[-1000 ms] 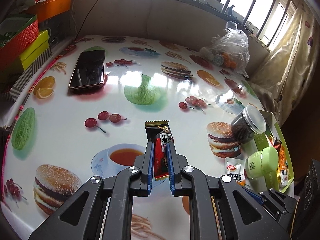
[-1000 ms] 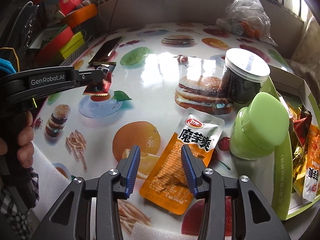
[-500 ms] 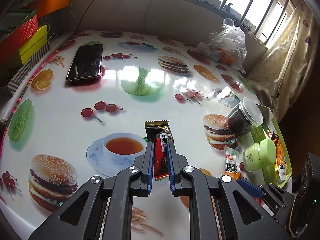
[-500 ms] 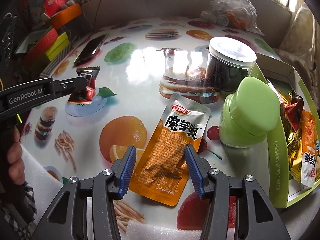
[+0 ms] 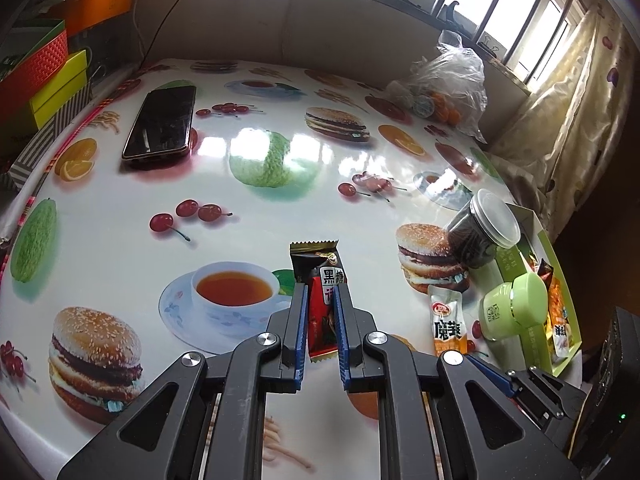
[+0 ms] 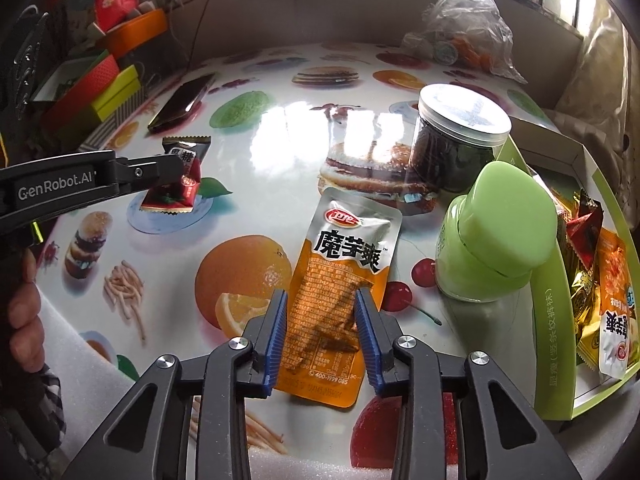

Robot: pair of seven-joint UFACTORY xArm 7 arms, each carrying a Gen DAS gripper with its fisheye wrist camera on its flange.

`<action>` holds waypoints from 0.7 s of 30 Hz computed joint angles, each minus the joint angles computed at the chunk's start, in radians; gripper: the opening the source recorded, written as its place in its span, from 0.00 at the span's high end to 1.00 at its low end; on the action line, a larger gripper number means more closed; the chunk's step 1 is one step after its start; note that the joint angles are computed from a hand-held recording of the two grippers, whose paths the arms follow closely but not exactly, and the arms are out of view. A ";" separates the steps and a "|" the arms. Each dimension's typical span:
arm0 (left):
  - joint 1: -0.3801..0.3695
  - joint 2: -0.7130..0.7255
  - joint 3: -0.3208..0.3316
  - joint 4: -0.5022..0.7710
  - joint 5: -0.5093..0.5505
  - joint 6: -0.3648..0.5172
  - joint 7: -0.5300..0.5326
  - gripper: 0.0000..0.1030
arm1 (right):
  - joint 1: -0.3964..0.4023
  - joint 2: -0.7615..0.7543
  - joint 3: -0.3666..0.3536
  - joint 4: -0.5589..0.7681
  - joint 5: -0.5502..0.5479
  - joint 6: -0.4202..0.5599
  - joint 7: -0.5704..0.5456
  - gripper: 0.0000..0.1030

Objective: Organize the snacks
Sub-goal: 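Lift the red packet with the left tool while the right tool grasps the orange pouch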

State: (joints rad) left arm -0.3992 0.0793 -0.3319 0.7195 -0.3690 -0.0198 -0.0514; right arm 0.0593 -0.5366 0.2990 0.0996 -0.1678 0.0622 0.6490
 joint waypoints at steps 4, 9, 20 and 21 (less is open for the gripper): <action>-0.003 0.001 -0.006 0.002 -0.001 0.000 0.002 0.87 | 0.036 -0.008 -0.044 -0.020 0.018 -0.027 -0.017 0.74; 0.002 -0.003 -0.021 0.001 -0.027 0.000 0.025 0.87 | 0.074 -0.015 -0.078 -0.037 0.050 -0.054 -0.041 0.76; -0.020 -0.021 -0.002 -0.013 -0.035 0.000 0.029 0.87 | 0.137 0.019 -0.113 -0.034 0.099 -0.089 -0.091 0.97; -0.029 -0.022 0.008 -0.016 -0.018 0.000 0.015 0.87 | 0.133 0.014 -0.106 -0.037 0.102 -0.091 -0.090 0.97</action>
State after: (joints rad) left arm -0.4278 0.0577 -0.3236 0.7037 -0.3874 -0.0200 -0.0361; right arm 0.1920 -0.5222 0.1930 0.0630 -0.0662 -0.0285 0.5592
